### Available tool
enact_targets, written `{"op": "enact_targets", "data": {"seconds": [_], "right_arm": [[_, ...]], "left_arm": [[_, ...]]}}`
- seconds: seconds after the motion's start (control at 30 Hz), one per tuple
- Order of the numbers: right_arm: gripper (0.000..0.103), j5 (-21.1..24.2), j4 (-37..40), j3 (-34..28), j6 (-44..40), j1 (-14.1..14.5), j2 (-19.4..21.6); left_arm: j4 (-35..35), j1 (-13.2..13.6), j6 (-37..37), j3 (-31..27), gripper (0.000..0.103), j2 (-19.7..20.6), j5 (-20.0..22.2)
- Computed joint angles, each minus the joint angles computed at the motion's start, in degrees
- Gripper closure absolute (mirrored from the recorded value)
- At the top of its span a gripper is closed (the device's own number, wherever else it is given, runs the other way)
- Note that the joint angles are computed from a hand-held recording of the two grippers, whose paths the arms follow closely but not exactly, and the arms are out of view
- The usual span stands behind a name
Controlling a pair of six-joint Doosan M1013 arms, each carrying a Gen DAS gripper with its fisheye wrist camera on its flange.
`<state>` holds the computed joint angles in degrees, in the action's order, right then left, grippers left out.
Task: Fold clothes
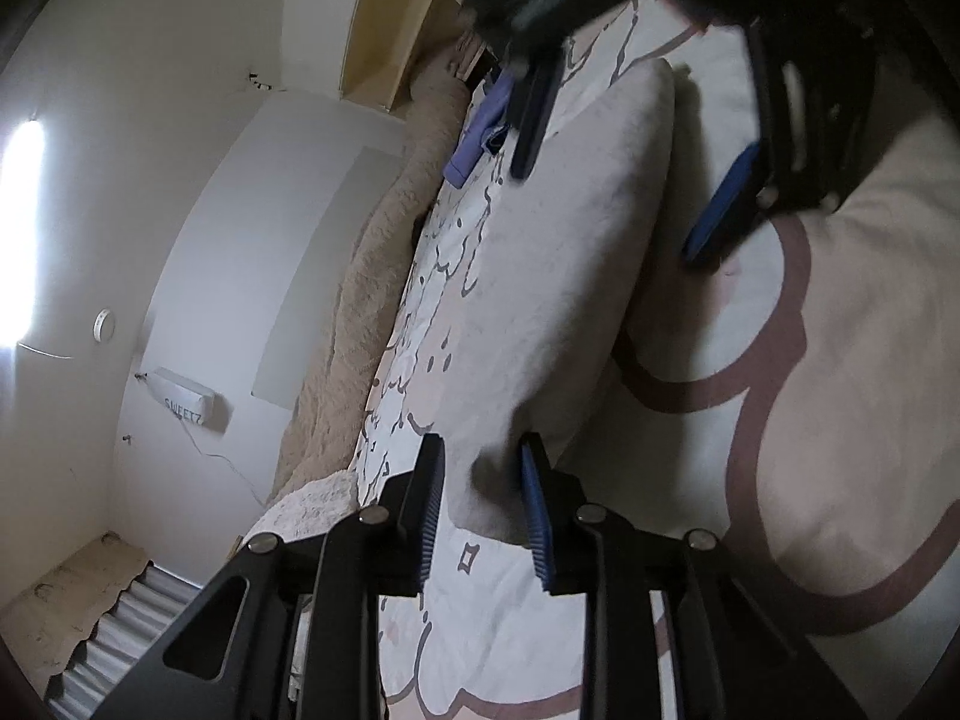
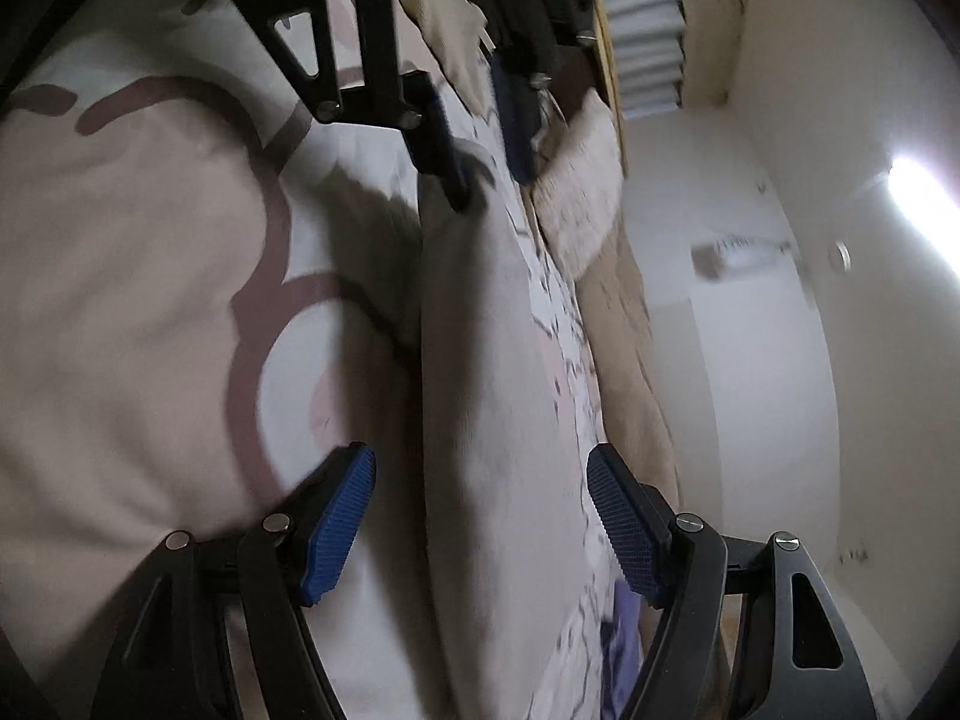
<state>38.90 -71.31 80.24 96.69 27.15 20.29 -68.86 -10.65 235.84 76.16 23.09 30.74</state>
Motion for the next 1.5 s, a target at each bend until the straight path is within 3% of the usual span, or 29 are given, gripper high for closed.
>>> {"op": "enact_targets", "data": {"seconds": [0.03, 0.13, 0.17, 0.2, 0.23, 0.27, 0.3, 0.4, 0.47, 0.73, 0.8, 0.83, 0.9, 1.0, 1.13, 1.27, 1.37, 1.5], "right_arm": [[0.030, -1.95, 0.00, -0.08, -0.84, -0.38, 0.09], [0.057, -5.68, 3.35, -1.42, -6.59, -1.57, 0.91], [0.070, -5.67, 7.50, -2.38, -9.87, -1.77, 1.20], [0.074, -5.42, 11.92, -3.40, -13.20, -1.94, 1.49], [0.075, -5.00, 16.26, -4.44, -16.45, -2.13, 1.81], [0.077, -3.49, 22.57, -6.00, -19.83, -2.33, 2.09], [0.078, -1.88, 28.86, -7.58, -22.65, -2.80, 2.31], [0.078, 1.02, 42.74, -11.49, -24.75, -4.62, 2.86], [0.078, 2.12, 47.62, -13.08, -24.18, -5.53, 3.04], [0.078, 1.63, 49.77, -13.22, -24.45, -6.05, 2.76], [0.078, 1.09, 49.37, -12.15, -25.08, -6.28, 2.29], [0.078, 0.94, 48.99, -11.82, -24.93, -6.20, 2.20], [0.078, 0.75, 48.30, -11.49, -24.56, -6.07, 2.20], [0.078, 0.85, 45.87, -11.30, -23.40, -5.69, 2.39], [0.078, 1.64, 36.07, -10.07, -17.83, -4.11, 2.25], [0.077, 2.20, 26.06, -8.22, -13.83, -3.07, 1.92], [0.074, 3.12, 18.58, -6.98, -12.11, -2.52, 2.31], [0.073, 4.30, 10.83, -7.44, -7.59, -2.39, 4.38]], "left_arm": [[-0.35, 0.13, 1.04, 0.20, 0.076, -0.05, 0.33], [-4.73, 0.57, 9.32, 1.43, 0.076, -0.16, 0.93], [-6.91, 0.69, 12.84, 1.90, 0.076, -0.18, 1.17], [-9.08, 0.79, 16.22, 2.38, 0.069, -0.23, 1.38], [-12.53, 0.93, 20.68, 3.12, 0.058, -0.33, 1.91], [-15.69, 1.11, 24.25, 3.72, 0.037, -0.40, 2.93], [-18.13, 1.30, 26.82, 4.13, 0.034, -0.42, 4.15], [-17.03, 0.50, 25.96, 3.67, 0.033, -0.18, 3.98], [-16.17, -0.23, 25.29, 2.85, 0.033, 0.32, 3.35], [-14.15, -1.91, 28.11, -0.77, 0.034, 2.66, 2.80], [-11.24, -2.01, 26.96, -1.54, 0.049, 2.95, 2.58], [-9.61, -2.03, 25.94, -1.79, 0.052, 3.01, 2.61], [-6.04, -1.98, 23.52, -2.33, 0.073, 3.15, 3.07], [-1.18, -2.06, 15.97, -3.14, 0.081, 3.09, 3.73], [10.44, -2.92, -5.71, -6.56, 0.084, 3.28, 4.77], [19.63, -3.88, -22.65, -9.03, 0.084, 3.37, 5.17], [24.09, -4.24, -31.90, -11.13, 0.084, 3.89, 6.89], [26.96, -4.42, -37.56, -12.42, 0.085, 4.20, 7.97]]}}
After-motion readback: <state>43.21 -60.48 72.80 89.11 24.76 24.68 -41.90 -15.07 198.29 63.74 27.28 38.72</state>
